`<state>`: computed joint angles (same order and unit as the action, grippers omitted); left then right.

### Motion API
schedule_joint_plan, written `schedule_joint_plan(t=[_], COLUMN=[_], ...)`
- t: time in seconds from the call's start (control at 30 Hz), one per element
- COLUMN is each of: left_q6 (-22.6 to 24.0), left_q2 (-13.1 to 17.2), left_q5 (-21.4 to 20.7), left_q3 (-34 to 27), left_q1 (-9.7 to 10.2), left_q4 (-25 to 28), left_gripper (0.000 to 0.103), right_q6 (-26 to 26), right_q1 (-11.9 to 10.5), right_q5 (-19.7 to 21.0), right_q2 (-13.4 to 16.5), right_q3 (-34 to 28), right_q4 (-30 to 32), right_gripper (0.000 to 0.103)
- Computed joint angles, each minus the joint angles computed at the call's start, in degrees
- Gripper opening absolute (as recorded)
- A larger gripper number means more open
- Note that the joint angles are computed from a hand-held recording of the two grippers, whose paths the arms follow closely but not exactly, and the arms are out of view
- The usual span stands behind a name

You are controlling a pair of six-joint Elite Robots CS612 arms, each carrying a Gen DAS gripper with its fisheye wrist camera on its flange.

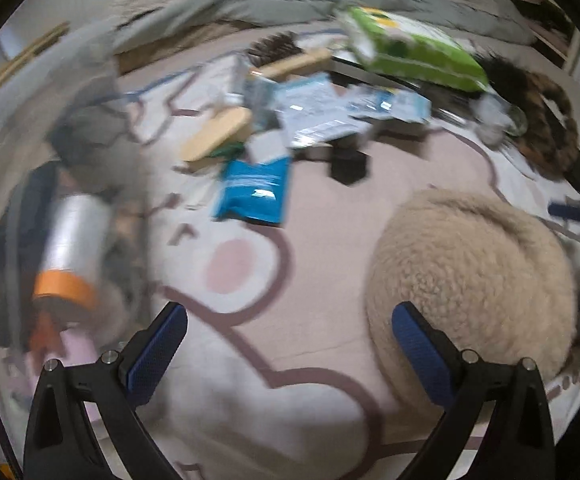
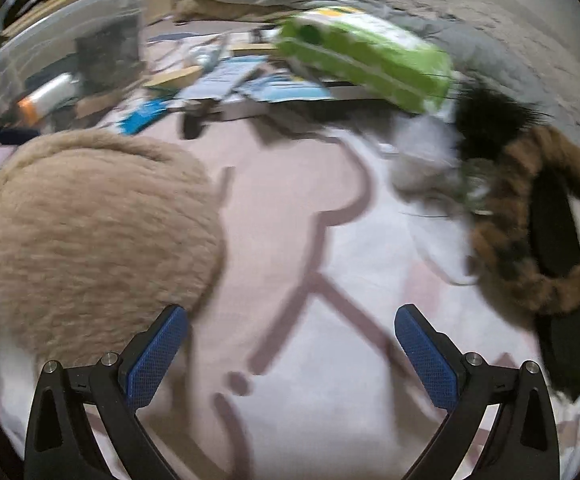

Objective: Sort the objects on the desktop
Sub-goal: 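Position the left tool's open fingers around the beige fleece earmuff band, then close the left tool on the earmuff band while the right tool grasps the brown fur ring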

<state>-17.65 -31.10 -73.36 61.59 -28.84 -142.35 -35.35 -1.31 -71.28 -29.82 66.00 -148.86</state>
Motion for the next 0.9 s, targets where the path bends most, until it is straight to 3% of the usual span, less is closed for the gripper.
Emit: schedule_joint_plan(t=[0.1,0.17,0.23,0.4,0.47,0.6,0.9], left_q6=[0.68,2.53,3.22,7.18,8.52,10.52,13.38], left_q2=[-1.13,-1.64,-1.71,-1.86,-1.76,-1.99,-3.08], left_q5=[-1.87,-0.34,-2.07,-5.88,-6.35,-3.41,-8.13], left_q3=[1.87,2.92,2.94,3.15,2.68,2.19,3.46], left_q1=[0.21,-0.23,-0.24,-0.60,-0.85,-1.62,-1.64], left_q4=[-3.21,-5.97,-7.71,-12.92,-12.24,-8.37,-6.41], left_gripper=[0.103,0.103,0.103,0.103,0.103,0.103,0.094], right_q6=[-1.34,-0.10,2.45,6.20,6.34,6.24,5.95], right_q1=[0.05,-0.16,-0.65,-0.93,-1.17,-1.05,-1.55], right_q5=[1.25,0.99,1.26,-3.83,-2.99,-3.54,-2.09], right_q2=[-0.36,-0.36,-0.25,0.40,0.30,0.36,0.41], right_q3=[0.78,1.02,0.96,0.96,2.07,2.11,2.90], right_q4=[0.39,-0.44,-0.55,0.10,-2.37,-2.44,-4.28], right_gripper=[0.103,0.103,0.103,0.103,0.103,0.103,0.103])
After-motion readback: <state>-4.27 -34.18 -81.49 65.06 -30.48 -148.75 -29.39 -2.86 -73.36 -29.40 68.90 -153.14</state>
